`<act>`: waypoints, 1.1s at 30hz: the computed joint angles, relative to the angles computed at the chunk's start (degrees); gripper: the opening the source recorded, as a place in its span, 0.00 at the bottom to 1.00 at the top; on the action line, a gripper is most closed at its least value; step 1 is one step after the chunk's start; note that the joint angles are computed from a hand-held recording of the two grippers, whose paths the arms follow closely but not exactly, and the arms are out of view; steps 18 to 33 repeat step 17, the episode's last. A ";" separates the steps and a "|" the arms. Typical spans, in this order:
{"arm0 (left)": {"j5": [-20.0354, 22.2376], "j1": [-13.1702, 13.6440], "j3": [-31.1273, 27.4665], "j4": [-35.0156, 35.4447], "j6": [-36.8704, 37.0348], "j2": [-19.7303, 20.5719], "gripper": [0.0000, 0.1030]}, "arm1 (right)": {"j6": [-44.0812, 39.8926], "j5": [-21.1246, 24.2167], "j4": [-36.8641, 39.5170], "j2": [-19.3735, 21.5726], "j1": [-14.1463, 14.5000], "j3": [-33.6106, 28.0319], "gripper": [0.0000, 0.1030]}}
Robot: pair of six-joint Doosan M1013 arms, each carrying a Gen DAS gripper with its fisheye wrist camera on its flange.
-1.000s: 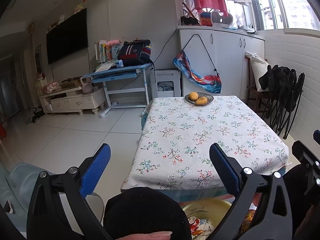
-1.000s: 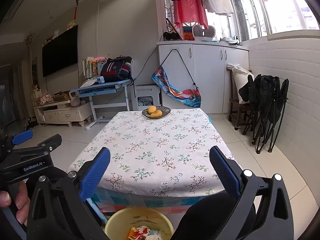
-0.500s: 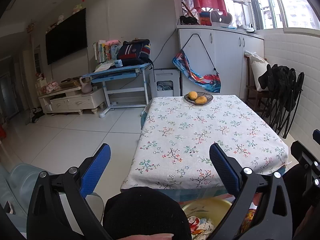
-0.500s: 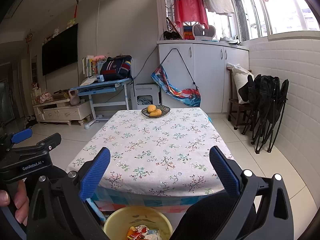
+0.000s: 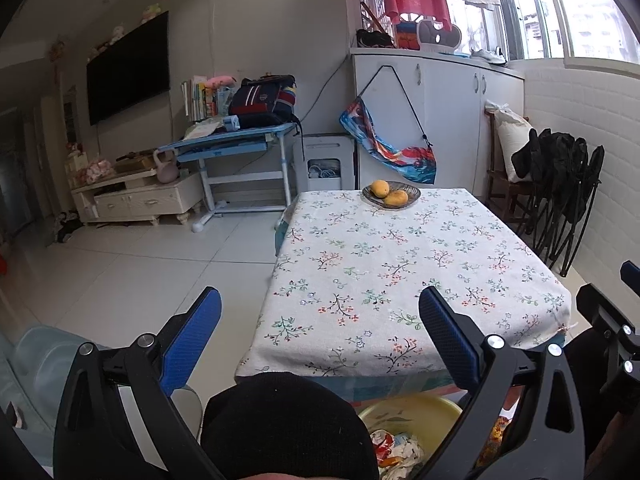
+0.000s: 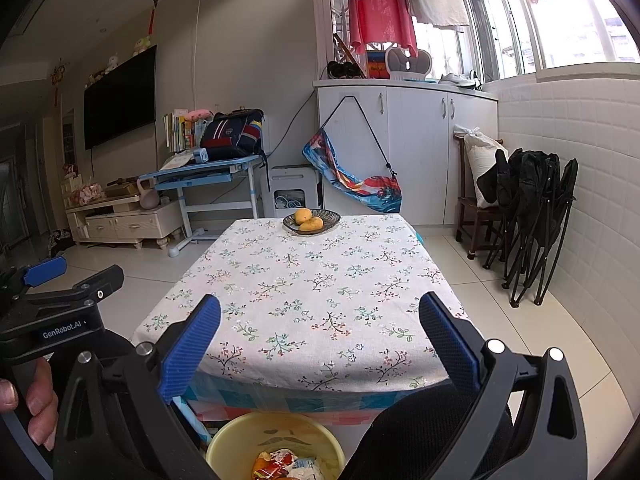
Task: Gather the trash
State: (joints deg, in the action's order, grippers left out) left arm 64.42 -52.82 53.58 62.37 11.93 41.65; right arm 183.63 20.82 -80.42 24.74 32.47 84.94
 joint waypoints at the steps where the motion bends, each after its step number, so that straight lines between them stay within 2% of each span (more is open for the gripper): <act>1: -0.32 -0.08 0.43 0.55 -0.65 -0.15 0.93 | 0.06 0.03 -0.03 0.03 0.03 -0.04 0.92; 5: -0.77 -0.38 1.50 2.33 -2.05 -0.56 0.93 | -0.07 0.04 0.07 0.02 0.03 -0.05 0.92; 13: -0.48 -0.02 0.78 -0.38 1.29 -0.56 0.93 | -2.27 -1.24 2.15 0.08 -0.29 -0.36 0.93; 15: -0.80 0.12 0.56 -2.11 3.49 -0.64 0.93 | -12.89 -3.86 12.68 0.73 -1.27 -2.06 0.93; 17: -1.07 0.31 0.55 -3.49 4.42 -0.83 0.93 | -26.52 -3.88 25.71 2.18 -2.16 -4.92 0.93; 33: -1.07 0.31 0.55 -3.49 4.42 -0.83 0.93 | -26.52 -3.88 25.71 2.18 -2.16 -4.92 0.93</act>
